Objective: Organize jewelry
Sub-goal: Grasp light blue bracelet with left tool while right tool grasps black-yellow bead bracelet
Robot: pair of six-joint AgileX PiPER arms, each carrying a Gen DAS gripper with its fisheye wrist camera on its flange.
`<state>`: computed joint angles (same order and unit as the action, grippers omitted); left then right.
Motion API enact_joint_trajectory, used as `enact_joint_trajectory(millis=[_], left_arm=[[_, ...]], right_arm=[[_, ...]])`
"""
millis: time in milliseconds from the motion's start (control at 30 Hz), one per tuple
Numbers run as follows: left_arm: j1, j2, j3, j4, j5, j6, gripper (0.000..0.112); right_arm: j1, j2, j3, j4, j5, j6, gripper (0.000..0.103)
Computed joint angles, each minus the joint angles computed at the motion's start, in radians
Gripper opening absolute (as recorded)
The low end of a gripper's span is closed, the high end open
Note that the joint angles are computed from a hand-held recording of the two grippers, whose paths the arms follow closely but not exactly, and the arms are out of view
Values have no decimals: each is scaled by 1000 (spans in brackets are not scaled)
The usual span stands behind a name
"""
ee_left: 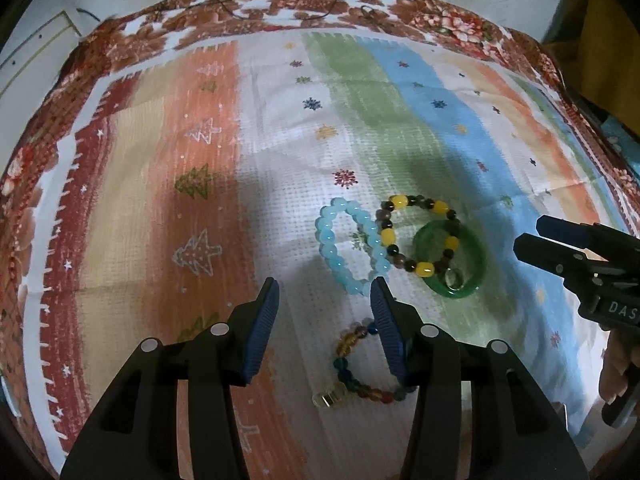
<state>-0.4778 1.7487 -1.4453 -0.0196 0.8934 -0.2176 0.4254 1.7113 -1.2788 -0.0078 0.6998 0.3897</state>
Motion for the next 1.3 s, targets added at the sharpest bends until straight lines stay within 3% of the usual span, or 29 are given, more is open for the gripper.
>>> enact_joint_trajectory(millis=[567, 1300], left_arm=[[26, 133, -111, -21, 23, 33, 48], [28, 218, -151, -5, 15, 60, 48]], right_arm=[[-31, 170, -160, 56, 53, -61, 63], [-30, 372, -378, -33, 141, -27, 63]])
